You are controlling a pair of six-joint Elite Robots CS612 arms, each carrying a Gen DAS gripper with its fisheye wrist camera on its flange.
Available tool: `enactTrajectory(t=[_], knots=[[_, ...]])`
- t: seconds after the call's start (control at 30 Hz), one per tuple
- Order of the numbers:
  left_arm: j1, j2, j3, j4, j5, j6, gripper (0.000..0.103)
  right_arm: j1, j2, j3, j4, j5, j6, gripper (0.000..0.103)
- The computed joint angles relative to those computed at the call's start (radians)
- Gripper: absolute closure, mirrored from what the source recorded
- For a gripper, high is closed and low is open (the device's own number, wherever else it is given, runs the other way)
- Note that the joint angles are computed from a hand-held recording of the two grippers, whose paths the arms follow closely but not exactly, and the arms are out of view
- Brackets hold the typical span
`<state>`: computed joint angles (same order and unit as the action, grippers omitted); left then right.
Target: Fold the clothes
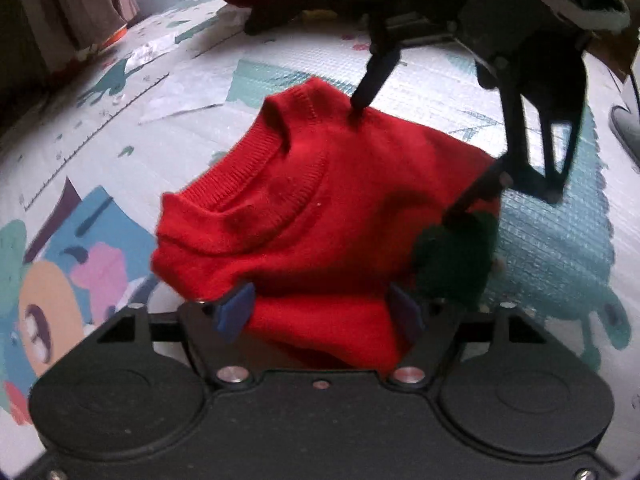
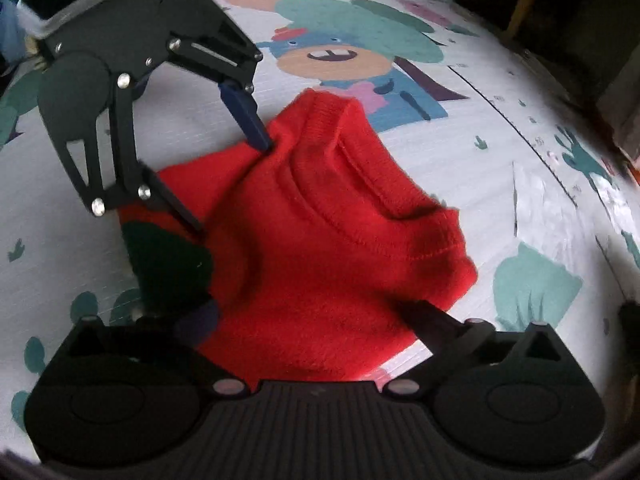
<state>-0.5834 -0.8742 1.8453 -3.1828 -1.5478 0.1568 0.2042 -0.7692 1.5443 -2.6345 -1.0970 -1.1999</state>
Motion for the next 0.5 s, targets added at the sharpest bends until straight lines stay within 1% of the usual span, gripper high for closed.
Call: enactTrajectory(t=[0.03, 0.07, 0.1, 0.17, 0.23, 0.27, 0.33, 0.37, 0.43, 0.47, 0.5], knots=[[0.005, -0.007, 0.005, -0.031, -0.003, 0.002, 0.030, -0.007, -0.006, -0.007, 0.022, 0.030, 0.004, 0.050], [0.012, -0.011, 0.006, -0.058, 0.005, -0.019, 0.031, -0.014, -0.008, -0.022, 0.045, 0.057, 0.039, 0.056], [0.018, -0.011, 0.000, -0.069, 0.011, -0.035, 0.031, -0.015, -0.002, -0.037, 0.041, 0.064, 0.079, 0.057], [0.029, -0.003, -0.020, -0.073, 0.022, -0.053, 0.031, -0.015, 0.013, -0.066, 0.016, 0.063, 0.158, 0.057], [0.040, 0.014, -0.051, -0.031, -0.005, -0.048, 0.031, -0.003, 0.039, -0.105, 0.030, 0.026, 0.218, 0.054], [0.041, 0.026, -0.067, -0.005, -0.009, -0.045, 0.031, 0.004, 0.053, -0.125, 0.040, 0.006, 0.247, 0.053], [0.041, 0.051, -0.101, 0.060, -0.003, -0.050, 0.031, 0.015, 0.079, -0.164, 0.073, -0.027, 0.297, 0.049], [0.041, 0.064, -0.114, 0.070, -0.006, -0.076, 0.029, 0.019, 0.091, -0.182, 0.096, -0.036, 0.317, 0.047], [0.046, 0.085, -0.134, 0.074, -0.018, -0.132, 0.027, 0.020, 0.099, -0.193, 0.100, -0.039, 0.314, 0.043], [0.048, 0.084, -0.139, 0.086, -0.026, -0.144, 0.027, 0.019, 0.101, -0.205, 0.122, -0.035, 0.315, 0.043], [0.048, 0.080, -0.142, 0.099, -0.027, -0.133, 0.027, 0.016, 0.099, -0.206, 0.129, -0.027, 0.318, 0.043]])
